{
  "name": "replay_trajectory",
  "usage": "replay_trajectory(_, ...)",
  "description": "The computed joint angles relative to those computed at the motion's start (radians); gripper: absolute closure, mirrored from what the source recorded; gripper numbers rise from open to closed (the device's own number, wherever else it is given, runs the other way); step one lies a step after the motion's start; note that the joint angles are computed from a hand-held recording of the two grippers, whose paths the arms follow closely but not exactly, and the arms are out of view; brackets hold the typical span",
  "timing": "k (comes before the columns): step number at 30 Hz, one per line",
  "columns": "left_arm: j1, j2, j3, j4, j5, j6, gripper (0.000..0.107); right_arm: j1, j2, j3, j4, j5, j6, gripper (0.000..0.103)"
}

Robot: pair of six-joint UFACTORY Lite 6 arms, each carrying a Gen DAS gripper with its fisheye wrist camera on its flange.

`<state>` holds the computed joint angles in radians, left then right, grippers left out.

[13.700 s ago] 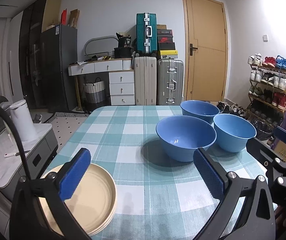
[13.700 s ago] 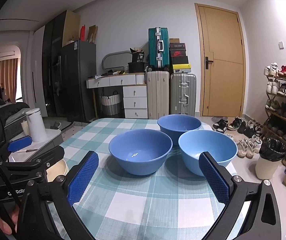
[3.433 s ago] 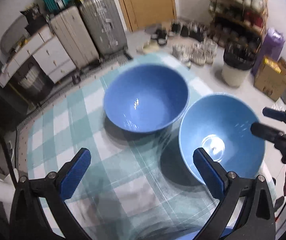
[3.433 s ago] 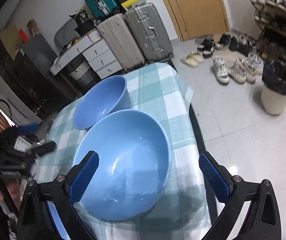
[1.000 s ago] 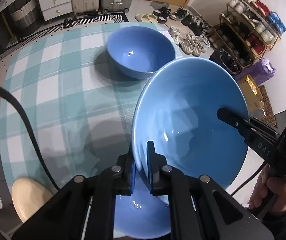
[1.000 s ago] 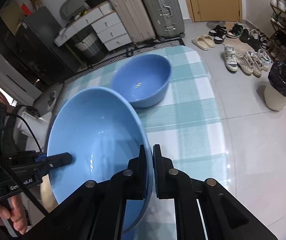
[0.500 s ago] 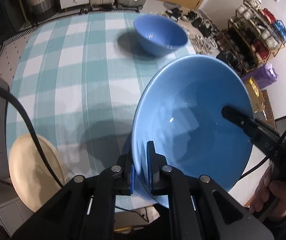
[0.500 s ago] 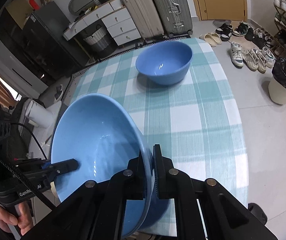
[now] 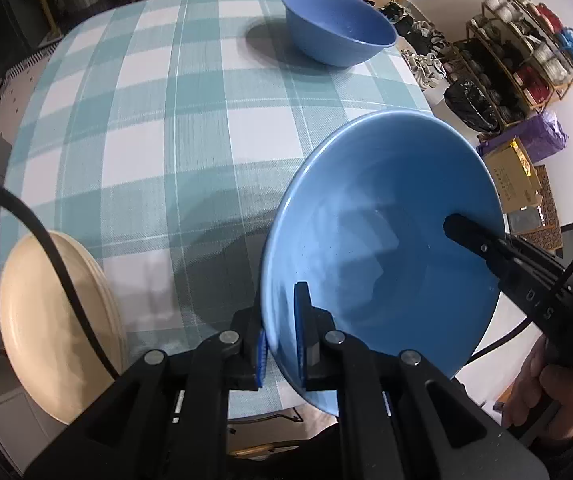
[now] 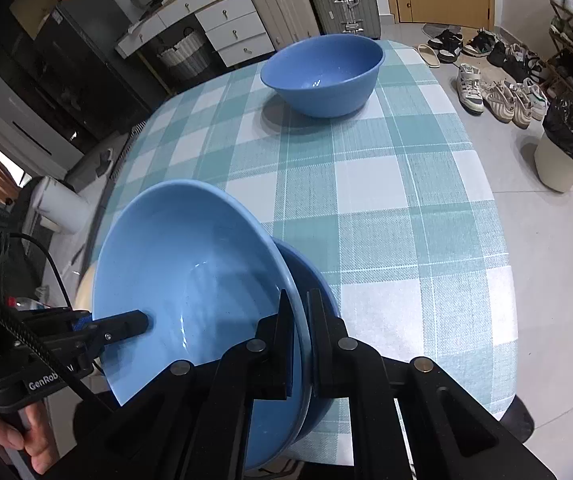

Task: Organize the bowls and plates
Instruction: 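Lift the blue bowl with both tools and carry it toward the first bowl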

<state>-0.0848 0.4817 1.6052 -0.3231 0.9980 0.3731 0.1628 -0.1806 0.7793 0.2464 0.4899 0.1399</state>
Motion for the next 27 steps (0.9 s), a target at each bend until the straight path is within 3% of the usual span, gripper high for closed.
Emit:
replay_trajectory(6, -0.024, -0.026, -0.072, 0.067, -0.085, -0.009, 0.1, 0.051, 0.048, 0.01, -0.108, -0.022, 0.087, 0.097)
replay_trajectory(11, -0.018, -0.037, -0.089, 0.072, -0.098, 0.008, 0.099, 0.097, 0.058, 0.008, -0.232, -0.028, 0.193, 0.096)
replay_trajectory(15, -0.037, -0.042, -0.119, 0.109, -0.122, -0.001, 0.099, 0.173, 0.064, 0.006, -0.478, 0.006, 0.404, 0.096)
replay_trajectory(21, -0.03, -0.053, -0.171, 0.082, -0.145, 0.022, 0.096, 0.184, 0.031, -0.021, -0.503, -0.001, 0.423, 0.096)
replay_trajectory(27, -0.022, -0.055, -0.176, 0.085, -0.15, 0.024, 0.095, 0.263, 0.036, -0.025, -0.678, 0.028, 0.568, 0.096)
